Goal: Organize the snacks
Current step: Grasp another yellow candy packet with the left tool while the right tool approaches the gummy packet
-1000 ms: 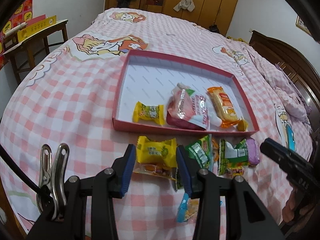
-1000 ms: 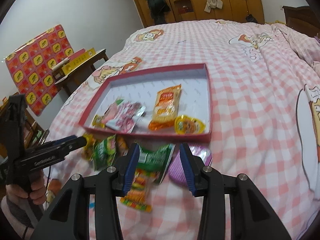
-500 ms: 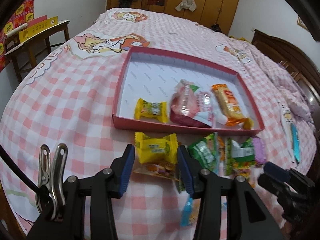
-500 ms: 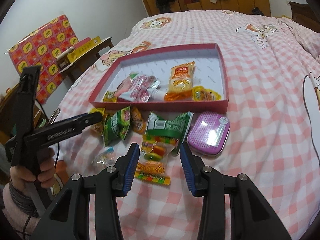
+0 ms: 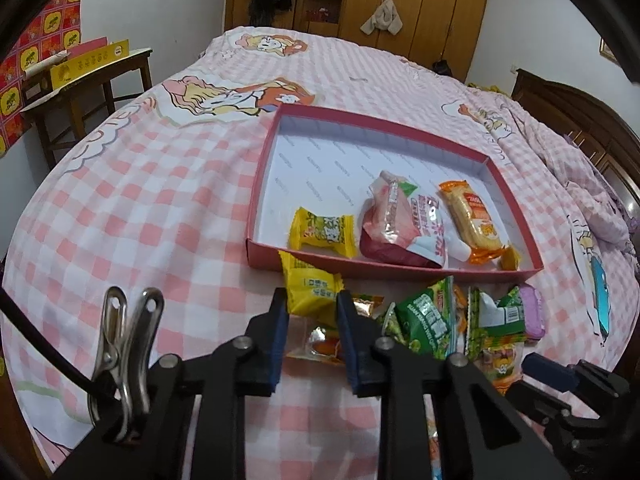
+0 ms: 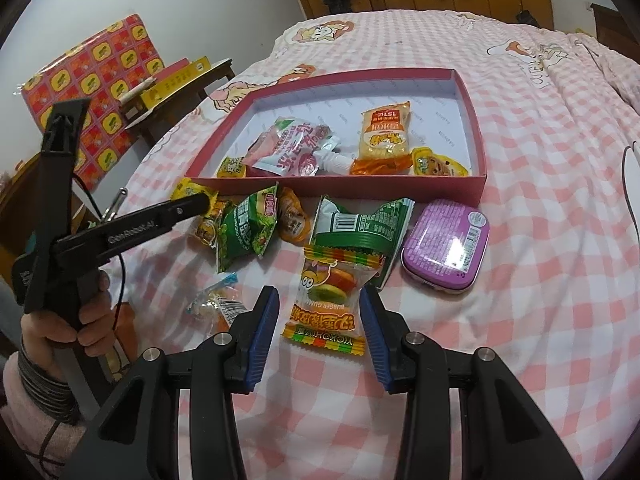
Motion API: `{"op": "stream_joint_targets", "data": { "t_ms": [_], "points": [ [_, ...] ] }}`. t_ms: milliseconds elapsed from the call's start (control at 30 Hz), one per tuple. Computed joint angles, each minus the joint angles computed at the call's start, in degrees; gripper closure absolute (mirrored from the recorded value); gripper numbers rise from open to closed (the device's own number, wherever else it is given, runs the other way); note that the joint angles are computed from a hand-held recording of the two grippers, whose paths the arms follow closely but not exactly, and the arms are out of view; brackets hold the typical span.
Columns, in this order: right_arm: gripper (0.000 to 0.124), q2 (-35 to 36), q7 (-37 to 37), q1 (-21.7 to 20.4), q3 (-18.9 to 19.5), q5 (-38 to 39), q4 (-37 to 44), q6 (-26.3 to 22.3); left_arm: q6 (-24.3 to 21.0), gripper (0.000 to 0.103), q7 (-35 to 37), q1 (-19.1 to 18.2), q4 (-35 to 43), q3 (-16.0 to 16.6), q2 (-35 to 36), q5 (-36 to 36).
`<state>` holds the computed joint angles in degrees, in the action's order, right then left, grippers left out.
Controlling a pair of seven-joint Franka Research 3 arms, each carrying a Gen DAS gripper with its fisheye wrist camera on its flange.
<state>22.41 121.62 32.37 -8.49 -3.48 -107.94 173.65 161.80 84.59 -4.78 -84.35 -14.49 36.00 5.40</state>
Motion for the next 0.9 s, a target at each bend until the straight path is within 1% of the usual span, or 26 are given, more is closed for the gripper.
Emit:
{"op": "stream_joint_targets", "data": {
  "t_ms": [67, 133, 333, 467, 533, 667, 733, 900],
  "points": [
    [0.081, 0.16, -0.16, -0.30, 0.34, 0.41, -0.04, 0.17, 0.65, 0.080, -0.21, 0.26, -0.81, -0.05, -0.61, -0.17],
    [0.081, 0.44, -1.19, -1.69, 1.87, 1.82, 0.25, -0.23, 1.13, 0.081, 0.54, 1.39, -1.64, -1.23, -1.14, -1.14],
    [0.081, 0.64, -2.53, -2.22, 2.72, 3.45, 0.17, -0.28, 2.06, 0.081, 6.67, 6.97, -6.87, -7.39, -4.41, -7.54],
    [0.081, 1.14, -2.86, -2.21, 2.74, 3.91, 0.70, -1.11, 1.93, 0.081, 10.54, 9.04, -11.24, -9.25, -7.00, -11.34],
    [0.081, 1.56, -3.30, -2.84, 3.48, 4.66, 1.08, -1.67, 1.04, 0.081, 12.09, 9.44, -12.53, -9.53, -7.70, -12.98],
    [0.081, 2.05, -3.58, -3.18, 3.95, 5.45, 1.30, -1.76, 0.38, 0.081, 12.52, 7.96, -14.06, -7.55, -8.42, -13.99],
    [0.080, 2.26, -4.41, -4.36, 5.26, 6.85, 1.08, -1.31, 0.38, 0.081, 12.59, 7.70, -14.30, -7.15, -8.47, -14.58],
    [0.081, 2.08, -6.36, -5.73, 6.88, 10.05, 0.01, 0.52, 1.94, 0.081, 15.19, 8.79, -15.81, -8.54, -9.50, -16.98]
  ]
}}
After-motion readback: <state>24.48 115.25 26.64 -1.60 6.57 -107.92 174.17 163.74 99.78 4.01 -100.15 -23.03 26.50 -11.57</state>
